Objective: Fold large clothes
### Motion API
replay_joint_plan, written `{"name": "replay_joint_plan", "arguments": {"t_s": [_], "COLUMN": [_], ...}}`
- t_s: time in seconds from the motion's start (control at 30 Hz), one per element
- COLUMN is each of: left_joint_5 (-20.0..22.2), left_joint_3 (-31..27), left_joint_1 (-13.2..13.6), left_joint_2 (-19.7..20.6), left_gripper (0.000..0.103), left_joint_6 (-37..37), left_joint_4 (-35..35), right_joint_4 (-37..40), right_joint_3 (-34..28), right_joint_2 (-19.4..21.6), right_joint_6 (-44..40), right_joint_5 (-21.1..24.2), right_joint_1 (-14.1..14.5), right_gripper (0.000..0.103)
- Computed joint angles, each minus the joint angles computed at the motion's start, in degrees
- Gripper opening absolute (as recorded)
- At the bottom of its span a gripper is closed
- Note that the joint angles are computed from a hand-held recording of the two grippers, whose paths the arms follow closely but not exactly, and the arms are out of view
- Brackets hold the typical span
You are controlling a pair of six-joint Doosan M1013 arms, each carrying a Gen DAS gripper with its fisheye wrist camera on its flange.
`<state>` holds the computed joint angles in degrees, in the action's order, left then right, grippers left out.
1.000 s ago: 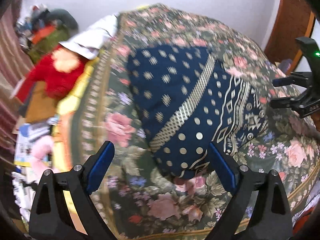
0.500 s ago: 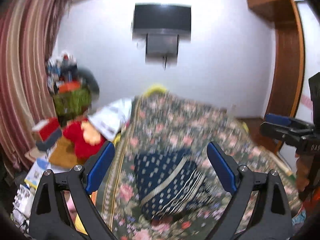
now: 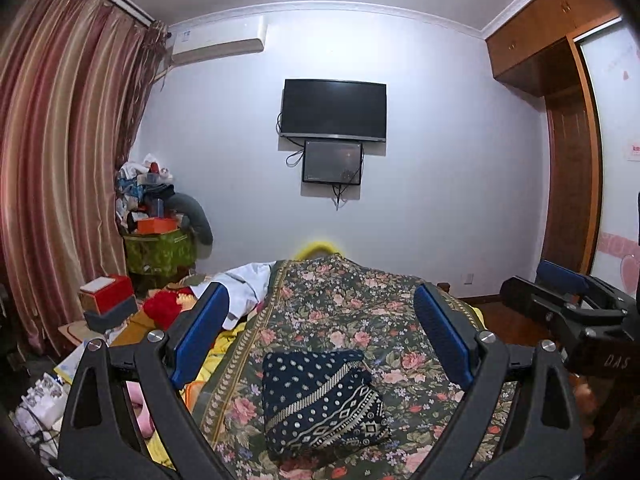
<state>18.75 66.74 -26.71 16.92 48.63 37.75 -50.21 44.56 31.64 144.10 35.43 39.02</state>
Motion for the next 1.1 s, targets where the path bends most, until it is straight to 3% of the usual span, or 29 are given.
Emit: {"name": "replay_joint_plan", "arguments": {"t_s": [0.17,0.63,1.1], "left_joint_5": [0.69,1.38,1.46], "left_joint_3": [0.39,0.99,0.81], "left_joint_1": [0.09,0.17,0.51], "left_joint_2": [-0.16,-0.19,0.12], "left_gripper": [0.095,0.095,0.095], "left_joint_6": [1.70,-0.17,3.15], "left_joint_4": [-3.15,-1.76,-5.25], "right_joint_4": [0.15,3.37,4.52], "right_joint_3": [-0.05,-0.11,0.44], "right_joint_2": [0.02,0.25,-0.01], "right_joint_6": [-0.25,-2.42,-2.79], "right_joint_5": [2.38,2.69,2.42], "right_joint_1": [0.35,-0.08,-0.48], "right_gripper": [0.101,0.101,0.101]}}
